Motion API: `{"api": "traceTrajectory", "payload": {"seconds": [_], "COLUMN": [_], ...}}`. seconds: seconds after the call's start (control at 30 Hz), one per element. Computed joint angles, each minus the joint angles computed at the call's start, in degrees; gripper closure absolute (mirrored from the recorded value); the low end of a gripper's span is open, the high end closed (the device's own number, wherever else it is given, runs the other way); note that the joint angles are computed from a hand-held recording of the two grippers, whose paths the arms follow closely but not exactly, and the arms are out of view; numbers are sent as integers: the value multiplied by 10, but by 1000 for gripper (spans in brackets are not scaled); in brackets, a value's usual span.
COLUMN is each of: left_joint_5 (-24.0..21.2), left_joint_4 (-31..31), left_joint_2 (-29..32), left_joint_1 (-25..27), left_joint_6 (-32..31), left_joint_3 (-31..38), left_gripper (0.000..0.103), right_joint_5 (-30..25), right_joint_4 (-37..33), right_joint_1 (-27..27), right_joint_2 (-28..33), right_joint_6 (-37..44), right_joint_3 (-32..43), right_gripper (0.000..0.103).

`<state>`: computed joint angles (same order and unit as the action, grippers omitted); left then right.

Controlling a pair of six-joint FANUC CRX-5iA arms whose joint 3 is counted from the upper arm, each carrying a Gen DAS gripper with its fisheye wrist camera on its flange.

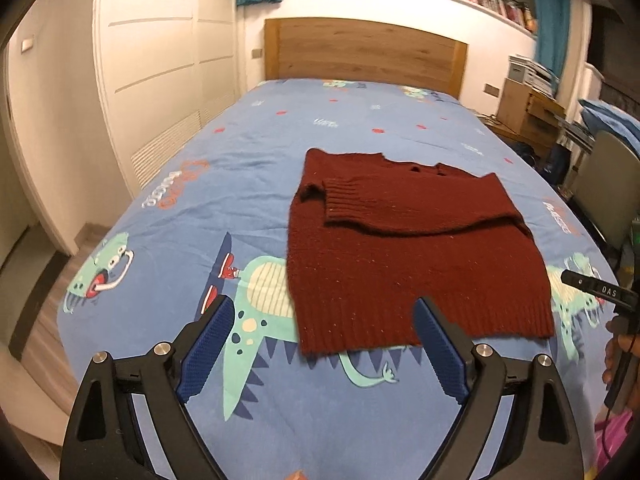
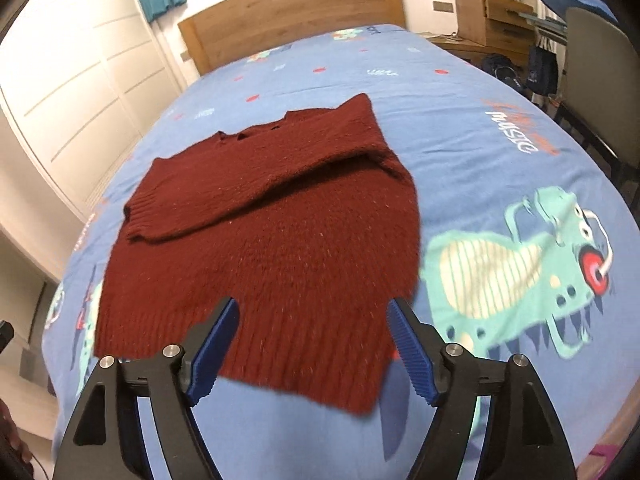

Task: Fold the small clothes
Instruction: 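Move both tools toward the ribbed hem of the sweater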

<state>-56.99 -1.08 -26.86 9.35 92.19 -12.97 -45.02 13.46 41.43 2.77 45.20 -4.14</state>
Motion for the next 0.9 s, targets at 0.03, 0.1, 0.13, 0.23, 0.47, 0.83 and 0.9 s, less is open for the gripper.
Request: {"api": "traceTrajectory", "payload": {"seconds": [0.03,0.1,0.13,0.23,0.47,0.83,0.9], "left_joint_5": [-5,-11,-17,-27,-66,-66,-66], "left_joint_4": [-6,-8,-15,-32,-64,-17,-13], "left_joint_2": [-1,-5,-3,1,28,59,65], "left_joint_1": [-6,-7,-11,-20,-31,23,28], "left_joint_6": [2,5,13,32,64,44,41], "left_joint_3": [3,2,5,8,27,5,1], "left_gripper": [8,1,1,1,1,2,2], "right_joint_5": [2,6,7,8,6,-31,-40], "right_joint_4": [-2,-9,-12,-29,-73,-181,-195], "right_joint_1": [0,-3,-4,-11,-27,-54,-58], "right_joint_2": [-9,-24,-32,-49,-67,-8,9], "right_joint_6": [-3,-6,-7,1,32,123,134], "right_joint_3": [-9,-26,-33,-51,-70,-17,-4], "right_gripper": [25,25,25,25,25,25,25]}}
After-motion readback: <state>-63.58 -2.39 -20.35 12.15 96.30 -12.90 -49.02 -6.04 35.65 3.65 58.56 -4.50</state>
